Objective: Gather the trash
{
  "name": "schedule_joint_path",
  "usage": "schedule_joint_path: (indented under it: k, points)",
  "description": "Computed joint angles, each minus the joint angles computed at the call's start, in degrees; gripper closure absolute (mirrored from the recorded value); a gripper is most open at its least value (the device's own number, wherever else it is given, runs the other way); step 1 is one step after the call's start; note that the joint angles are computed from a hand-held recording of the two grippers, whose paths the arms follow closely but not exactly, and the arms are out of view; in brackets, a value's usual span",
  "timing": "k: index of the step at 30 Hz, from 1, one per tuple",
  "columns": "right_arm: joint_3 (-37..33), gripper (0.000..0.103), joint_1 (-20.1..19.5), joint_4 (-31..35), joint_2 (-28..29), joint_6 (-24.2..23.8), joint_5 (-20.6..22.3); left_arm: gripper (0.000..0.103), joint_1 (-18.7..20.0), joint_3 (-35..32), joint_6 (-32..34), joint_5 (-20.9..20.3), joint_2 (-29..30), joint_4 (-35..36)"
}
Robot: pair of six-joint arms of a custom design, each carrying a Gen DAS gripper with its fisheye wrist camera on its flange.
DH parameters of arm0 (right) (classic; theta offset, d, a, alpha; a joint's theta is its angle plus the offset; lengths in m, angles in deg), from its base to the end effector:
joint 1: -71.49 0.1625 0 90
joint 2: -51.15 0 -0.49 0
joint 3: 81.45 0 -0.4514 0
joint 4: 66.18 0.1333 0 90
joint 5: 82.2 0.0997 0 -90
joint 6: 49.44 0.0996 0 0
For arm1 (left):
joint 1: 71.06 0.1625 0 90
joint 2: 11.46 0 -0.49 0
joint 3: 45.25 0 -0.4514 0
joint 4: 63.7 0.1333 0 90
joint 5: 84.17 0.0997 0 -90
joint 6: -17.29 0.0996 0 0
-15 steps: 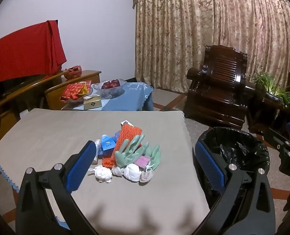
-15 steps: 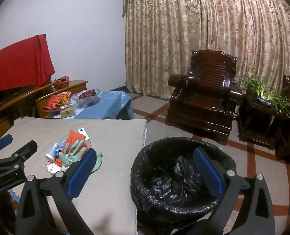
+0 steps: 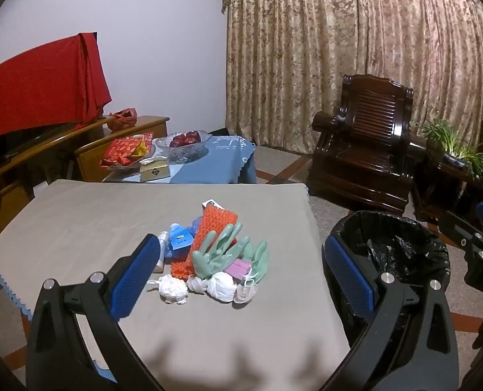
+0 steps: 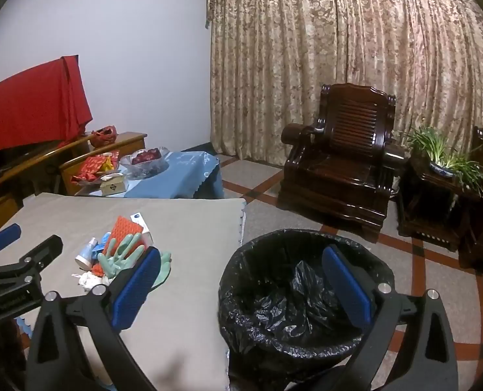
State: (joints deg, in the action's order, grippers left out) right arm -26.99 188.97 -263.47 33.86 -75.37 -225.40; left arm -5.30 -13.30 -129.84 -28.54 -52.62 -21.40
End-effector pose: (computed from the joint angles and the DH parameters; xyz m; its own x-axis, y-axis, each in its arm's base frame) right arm 0.4709 -0.7893 0.1089 -0.7218 0.2203 0.6561 -0.5254 0.4426 -0.7267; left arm -0.1675 -0.8337 0.4288 -0.6736 0.1926 -0.7136 0.7021 0.4683 -0.5364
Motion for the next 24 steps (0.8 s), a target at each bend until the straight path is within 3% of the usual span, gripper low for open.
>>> schedule_joint_path:
  k: [24]
  points:
    - [-1.4, 0.006, 0.45, 0.83, 0.39, 0.17, -0.29, 0.005, -0.02, 0.18, 0.15, -0.01, -0.09, -0.19]
